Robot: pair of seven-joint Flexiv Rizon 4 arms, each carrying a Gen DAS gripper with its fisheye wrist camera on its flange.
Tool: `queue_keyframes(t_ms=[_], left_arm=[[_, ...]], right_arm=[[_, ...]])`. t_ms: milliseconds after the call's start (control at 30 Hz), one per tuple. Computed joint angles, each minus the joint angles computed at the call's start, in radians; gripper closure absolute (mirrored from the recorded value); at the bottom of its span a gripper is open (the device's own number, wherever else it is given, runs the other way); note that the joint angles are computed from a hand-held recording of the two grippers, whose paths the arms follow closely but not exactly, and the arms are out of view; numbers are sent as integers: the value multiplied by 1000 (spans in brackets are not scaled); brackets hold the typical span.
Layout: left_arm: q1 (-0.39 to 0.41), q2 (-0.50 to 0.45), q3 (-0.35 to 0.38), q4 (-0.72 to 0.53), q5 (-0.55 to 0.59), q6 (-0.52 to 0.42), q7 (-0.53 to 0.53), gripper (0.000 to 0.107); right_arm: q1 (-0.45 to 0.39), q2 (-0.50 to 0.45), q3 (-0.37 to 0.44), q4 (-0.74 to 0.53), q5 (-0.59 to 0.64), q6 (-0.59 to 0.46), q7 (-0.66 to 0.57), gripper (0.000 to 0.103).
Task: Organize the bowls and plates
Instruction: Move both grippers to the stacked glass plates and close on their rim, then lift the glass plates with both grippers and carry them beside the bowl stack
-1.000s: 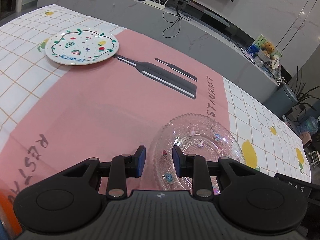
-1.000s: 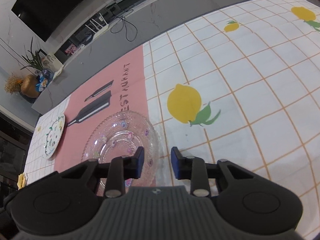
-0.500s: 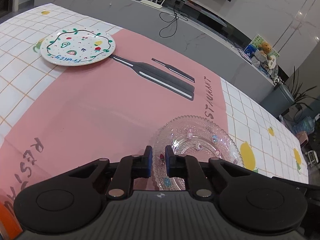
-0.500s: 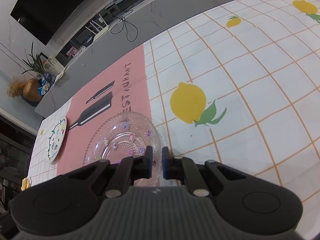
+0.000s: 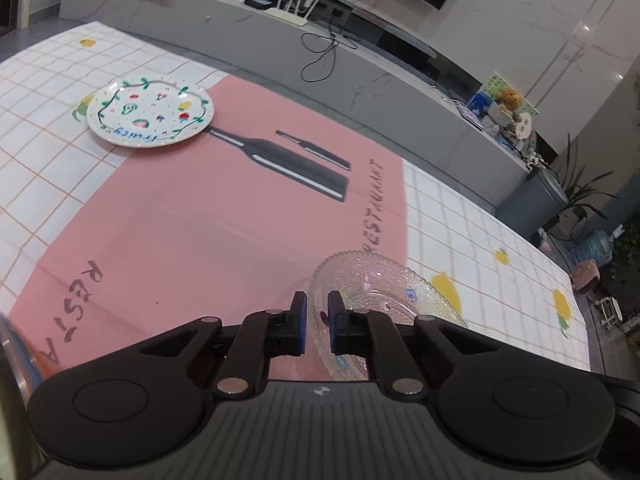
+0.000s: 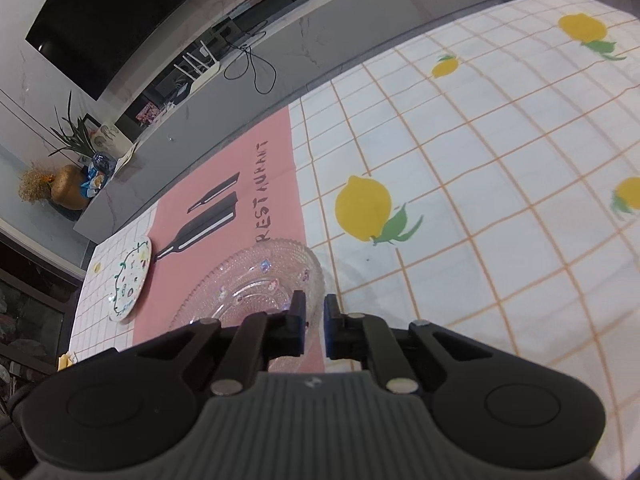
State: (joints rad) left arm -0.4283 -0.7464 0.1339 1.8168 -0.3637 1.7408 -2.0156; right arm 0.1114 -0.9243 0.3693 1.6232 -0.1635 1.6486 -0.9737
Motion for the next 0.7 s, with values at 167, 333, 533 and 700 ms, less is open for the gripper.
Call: queue_keyframes(t_ms=[167, 333, 533, 700], left_arm=[[-8, 61, -12, 57, 12, -4, -7, 97], [-31, 112, -3, 119, 24, 16, -7, 97], [-55, 171, -1, 198, 25, 29, -5, 97], [-36, 207, -36, 262, 28, 42, -6, 97]], right_arm=[[-27, 66, 15, 97, 15, 46, 3, 96], [-49, 125, 28, 195, 0, 103, 12, 96], [-65, 178, 33, 299, -35, 158, 49, 96], [-84, 204, 42, 368, -76, 187, 87, 96]])
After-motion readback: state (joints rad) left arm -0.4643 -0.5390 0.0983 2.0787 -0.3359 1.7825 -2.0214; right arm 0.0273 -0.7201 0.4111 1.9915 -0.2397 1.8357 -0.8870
